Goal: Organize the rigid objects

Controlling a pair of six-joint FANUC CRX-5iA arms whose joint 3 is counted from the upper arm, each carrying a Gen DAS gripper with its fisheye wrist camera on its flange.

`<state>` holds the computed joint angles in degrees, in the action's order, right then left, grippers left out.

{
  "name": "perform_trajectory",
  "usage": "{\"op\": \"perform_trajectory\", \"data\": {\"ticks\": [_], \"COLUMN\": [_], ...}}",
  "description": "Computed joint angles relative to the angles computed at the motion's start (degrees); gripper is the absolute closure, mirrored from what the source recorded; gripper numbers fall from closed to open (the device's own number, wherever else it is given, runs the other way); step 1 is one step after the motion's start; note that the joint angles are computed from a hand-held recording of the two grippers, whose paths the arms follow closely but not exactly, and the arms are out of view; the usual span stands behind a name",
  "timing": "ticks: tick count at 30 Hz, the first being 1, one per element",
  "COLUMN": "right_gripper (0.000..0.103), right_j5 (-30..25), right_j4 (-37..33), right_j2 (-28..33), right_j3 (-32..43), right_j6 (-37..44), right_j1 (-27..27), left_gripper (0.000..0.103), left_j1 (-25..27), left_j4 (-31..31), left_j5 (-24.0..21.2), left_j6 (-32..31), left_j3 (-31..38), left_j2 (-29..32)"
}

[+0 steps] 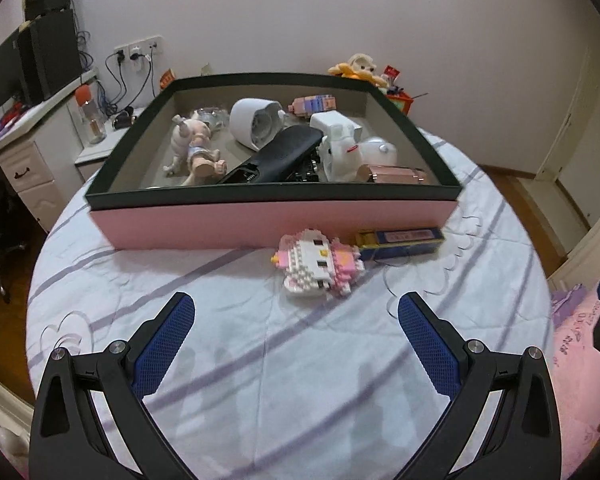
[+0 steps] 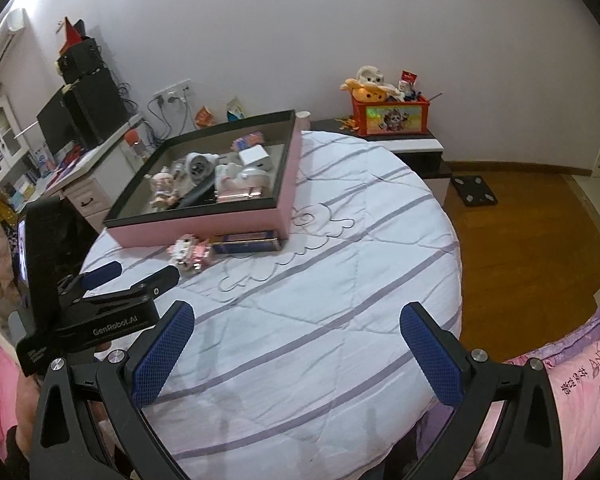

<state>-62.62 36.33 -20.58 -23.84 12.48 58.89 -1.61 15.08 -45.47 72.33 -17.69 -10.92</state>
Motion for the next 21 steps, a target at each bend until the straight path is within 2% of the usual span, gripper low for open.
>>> {"op": "perform_trajectory", "data": {"ticks": [13, 15, 18, 20, 21], "right_gripper": [0.000, 0.000, 0.000, 0.000, 0.000], "right_j5": [5.90, 6.30, 7.07, 7.41, 7.66], "right_j4": [-6.49, -7.17, -8.30, -9.00, -9.42], "right_j2": [5.37, 5.99, 6.96, 7.61, 8.03], "right_j3": [3.01, 3.39, 3.94, 4.33, 4.54], "right_j6": [7.63, 8.26, 9.40, 10.13, 10.44], "right_j1": [-6.99, -7.62, -8.51, -8.96, -9.17], "left_gripper": [0.000, 0.000, 0.001, 0.004, 0.009], "left_j1": [-4.04, -4.00, -2.74, -2.22, -1.96], "left_j4": [-10.49, -10.19, -6.38, -4.36, -3.13], "left_j5": [-0.31, 0.08, 0.35, 1.16, 1.67], "left_j6": [7.03, 6.94, 4.87, 2.98, 1.73], "left_j3": [7.64, 7.93, 7.29, 6.10, 5.38], "left_j2": [9.07, 9.56, 10.15, 9.64, 9.30]}}
